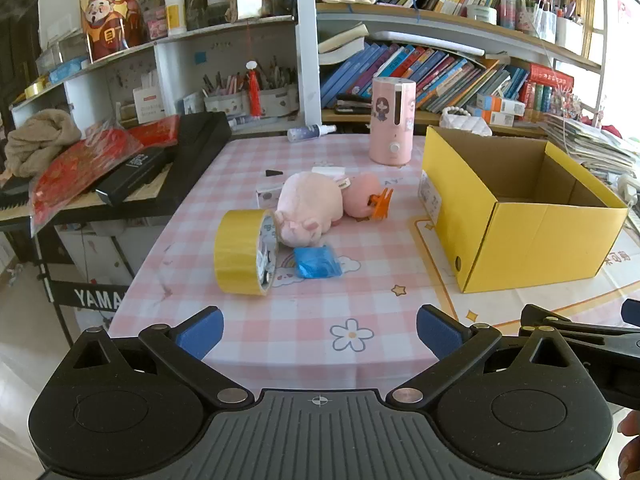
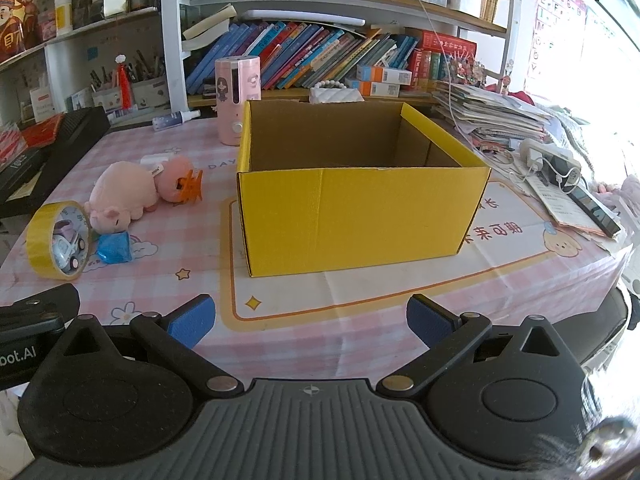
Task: Organize objects
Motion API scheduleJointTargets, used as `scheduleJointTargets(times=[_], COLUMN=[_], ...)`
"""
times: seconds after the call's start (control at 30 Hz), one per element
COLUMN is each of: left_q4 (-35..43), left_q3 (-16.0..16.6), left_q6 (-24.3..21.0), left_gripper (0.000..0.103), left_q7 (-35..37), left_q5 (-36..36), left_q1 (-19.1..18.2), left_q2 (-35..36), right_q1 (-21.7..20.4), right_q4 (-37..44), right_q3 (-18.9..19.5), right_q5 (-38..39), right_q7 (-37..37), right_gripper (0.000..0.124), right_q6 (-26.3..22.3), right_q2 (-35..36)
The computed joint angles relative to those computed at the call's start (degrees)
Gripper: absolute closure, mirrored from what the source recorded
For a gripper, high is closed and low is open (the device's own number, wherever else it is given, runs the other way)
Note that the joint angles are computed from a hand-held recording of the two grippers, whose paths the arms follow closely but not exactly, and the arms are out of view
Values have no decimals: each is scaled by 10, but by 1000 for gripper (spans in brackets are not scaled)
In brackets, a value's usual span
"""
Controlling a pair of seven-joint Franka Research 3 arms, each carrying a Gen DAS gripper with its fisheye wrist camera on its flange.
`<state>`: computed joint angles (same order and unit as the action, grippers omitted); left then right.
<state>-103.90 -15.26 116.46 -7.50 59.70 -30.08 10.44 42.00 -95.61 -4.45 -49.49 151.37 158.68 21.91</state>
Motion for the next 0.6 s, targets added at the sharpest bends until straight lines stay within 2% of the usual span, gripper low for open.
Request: scheduleJointTargets(times=[0.6], left_q4=[-5], left_q3=[1], left_q6=[7], left_gripper=[0], left_q7=[2], left_q5=[-5], left_q1=[4], left_q2=[-1], right_q1=[5], right_q4=[9], right_q3=[-3], right_q5=[12], right_q7=[-9], right_gripper=[21], right_q6=[-2], right_q2=[10])
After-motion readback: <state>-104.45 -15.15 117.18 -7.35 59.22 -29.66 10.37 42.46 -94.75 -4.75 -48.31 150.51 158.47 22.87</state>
